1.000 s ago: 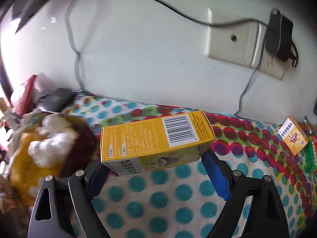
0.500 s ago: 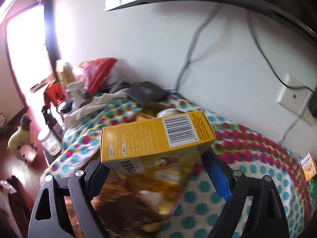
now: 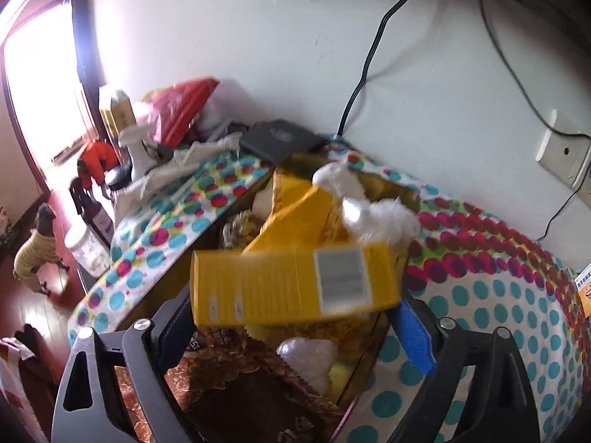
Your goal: Organize objects
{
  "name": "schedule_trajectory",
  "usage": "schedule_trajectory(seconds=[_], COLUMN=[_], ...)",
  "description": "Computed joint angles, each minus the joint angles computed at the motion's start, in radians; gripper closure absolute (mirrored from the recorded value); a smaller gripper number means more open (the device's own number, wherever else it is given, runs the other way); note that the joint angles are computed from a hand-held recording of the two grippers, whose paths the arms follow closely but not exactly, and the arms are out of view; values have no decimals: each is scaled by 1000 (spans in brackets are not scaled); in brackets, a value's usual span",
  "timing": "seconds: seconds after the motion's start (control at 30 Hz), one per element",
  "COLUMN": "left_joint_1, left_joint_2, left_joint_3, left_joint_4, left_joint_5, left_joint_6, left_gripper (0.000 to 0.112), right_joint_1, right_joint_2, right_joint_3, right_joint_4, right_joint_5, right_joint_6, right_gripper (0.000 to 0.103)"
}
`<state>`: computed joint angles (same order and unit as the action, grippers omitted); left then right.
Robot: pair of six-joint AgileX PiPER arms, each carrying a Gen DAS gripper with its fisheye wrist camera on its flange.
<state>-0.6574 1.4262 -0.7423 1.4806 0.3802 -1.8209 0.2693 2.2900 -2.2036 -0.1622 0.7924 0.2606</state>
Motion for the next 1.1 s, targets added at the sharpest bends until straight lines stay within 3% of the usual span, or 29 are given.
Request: schedule_trajectory(seconds=[0.23,0.47,0.67,0.8,0.87,0.97,1.03,1.1], left_joint_1=[-27,-64,-157,-207,-236,-314,-351,-338], left_joint_2=[0,-29,-84,-143,-158,-172,-170,-190], left_joint_3=[6,-22,-66,-106,-118,-139,-161,-173], left_joint_4=[48,-88,-193,-291,-311,-324,-344,-393], left_joint_5=[30,97,285,360,399,520,607,602], left_joint_6=[-45,70,209,302,319,307,293,311], left_gripper=[10,10,10,10,10,10,10,10], right_joint_1=[-59,-69,-71,-15,40,108,125,134], right_joint_2=[-202,-464,-676,-785,-840,-899,-943,-984], right_joint_3=[253,660,970,1079,1116,1157,1192,1221], right_joint_4=[45,-345,-394,-499,-607,-701,-712,-715], right_joint_5=[-129,-223,-314,-295,-241,-169,-165,-161], right_joint_6=[-14,366,475,605,704,771,782,791], right_gripper=[2,0,0,0,0,0,0,0])
